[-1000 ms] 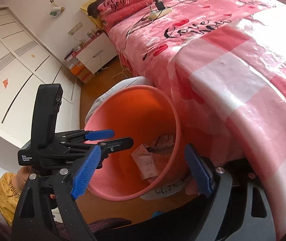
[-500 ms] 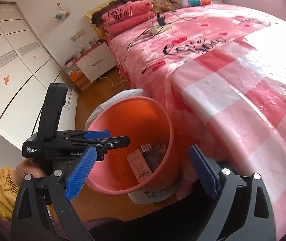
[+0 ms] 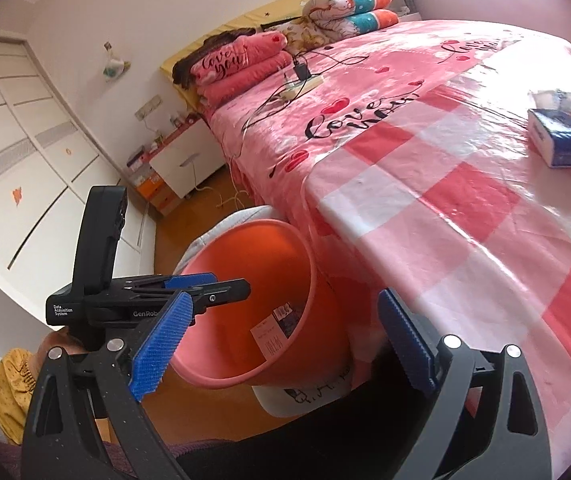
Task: Collect trash
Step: 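Move both tools back to the remaining trash on the checkered sheet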
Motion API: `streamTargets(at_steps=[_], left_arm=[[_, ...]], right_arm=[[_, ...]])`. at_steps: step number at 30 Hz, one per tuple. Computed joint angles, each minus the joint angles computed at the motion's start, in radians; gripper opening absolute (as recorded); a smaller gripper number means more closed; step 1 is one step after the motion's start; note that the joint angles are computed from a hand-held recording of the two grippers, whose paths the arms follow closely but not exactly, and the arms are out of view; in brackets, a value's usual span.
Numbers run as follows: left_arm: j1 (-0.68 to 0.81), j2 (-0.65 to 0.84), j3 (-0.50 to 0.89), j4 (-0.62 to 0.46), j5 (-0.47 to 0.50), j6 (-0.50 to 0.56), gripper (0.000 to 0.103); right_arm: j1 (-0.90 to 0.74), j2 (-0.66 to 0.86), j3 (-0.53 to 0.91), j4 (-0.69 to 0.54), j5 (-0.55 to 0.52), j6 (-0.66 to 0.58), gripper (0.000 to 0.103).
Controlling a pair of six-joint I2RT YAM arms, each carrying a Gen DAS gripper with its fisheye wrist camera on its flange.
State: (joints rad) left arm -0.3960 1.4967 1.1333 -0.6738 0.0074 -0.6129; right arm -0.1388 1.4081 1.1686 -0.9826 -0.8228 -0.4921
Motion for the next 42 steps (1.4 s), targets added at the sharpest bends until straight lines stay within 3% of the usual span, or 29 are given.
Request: streamTargets(at_steps=[20, 37, 42], left_arm=[[-0.148, 0.173, 0.311, -0.121, -0.109, 0.012, 0.080], [-0.259, 0.457, 0.759, -0.278, -0.156, 0.064, 0.081], [-0.290, 0.566, 0.938, -0.342, -0.168, 0.091, 0.081]], right_arm=[[-0.287, 0.052, 0.058, -0.013, -0.166, -0.104, 0.095], [-0.515, 0.239, 0.257, -0.061, -0.244, -0.092, 0.095], [-0.578, 0.265, 0.289, -0.005, -0.241, -0.053, 0.095]])
